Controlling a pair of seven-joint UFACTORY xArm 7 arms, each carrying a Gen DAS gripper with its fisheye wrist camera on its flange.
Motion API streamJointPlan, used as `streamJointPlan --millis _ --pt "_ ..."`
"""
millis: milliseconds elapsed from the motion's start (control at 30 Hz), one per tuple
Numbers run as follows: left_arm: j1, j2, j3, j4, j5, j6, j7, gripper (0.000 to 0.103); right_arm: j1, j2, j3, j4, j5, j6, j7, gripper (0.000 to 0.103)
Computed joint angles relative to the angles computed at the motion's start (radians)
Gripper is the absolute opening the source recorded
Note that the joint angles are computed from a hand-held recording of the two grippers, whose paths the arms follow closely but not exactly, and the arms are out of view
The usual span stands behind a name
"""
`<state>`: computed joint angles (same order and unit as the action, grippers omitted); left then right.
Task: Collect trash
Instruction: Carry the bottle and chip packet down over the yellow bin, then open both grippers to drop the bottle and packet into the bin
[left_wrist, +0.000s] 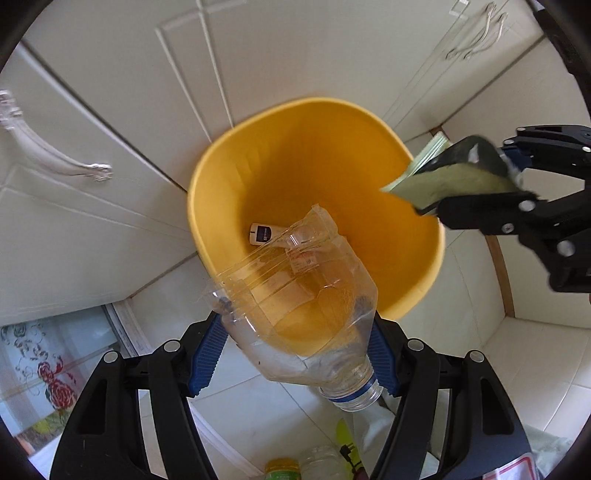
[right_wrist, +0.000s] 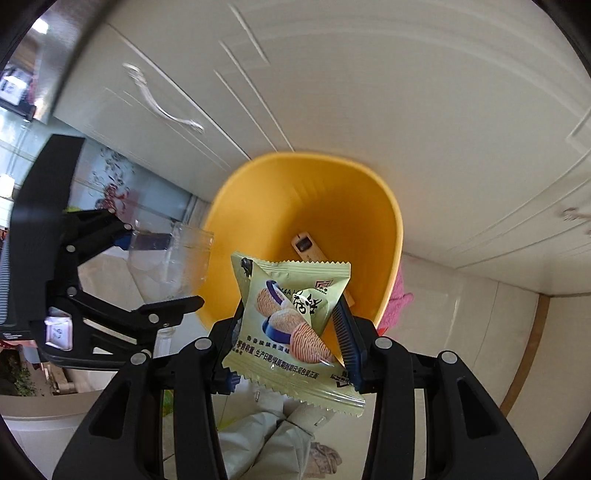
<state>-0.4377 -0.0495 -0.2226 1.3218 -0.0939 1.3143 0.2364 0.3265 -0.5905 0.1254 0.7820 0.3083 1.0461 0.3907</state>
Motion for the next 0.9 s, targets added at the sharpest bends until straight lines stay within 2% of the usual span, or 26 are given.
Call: streamJointPlan --millis 267,600,667,700,767,900 --pt "-0.008 0.064 -0.003 0.006 0.005 -0.013 -0.005 0.068 0.006 0.045 -0.014 -0.070 0.057 -0.082 0.004 0.046" --pt "-0.012 0.101 0.000 0.027 0.000 -0.004 0.004 0.068 0.008 0.044 -0.034 -0.103 0.098 -0.130 0.019 0.048" --pt "-0.010 0.103 0.002 0.033 -0.007 -0.001 0.005 0.069 0.011 0.039 -0.041 -0.111 0.116 -0.141 0.014 0.051" --pt "-0.009 0.100 0.003 0.029 -0.010 -0.003 0.007 0.071 0.010 0.027 -0.046 -0.116 0.118 -0.139 0.010 0.057" --pt "-0.009 0.092 0.003 0.022 -0.008 -0.008 0.004 0.080 0.009 0.005 -0.048 -0.127 0.120 -0.136 0.012 0.064" --pt "-0.011 0.096 0.001 0.033 -0.004 -0.001 0.008 0.081 0.008 -0.011 -0.047 -0.133 0.126 -0.138 0.026 0.066"
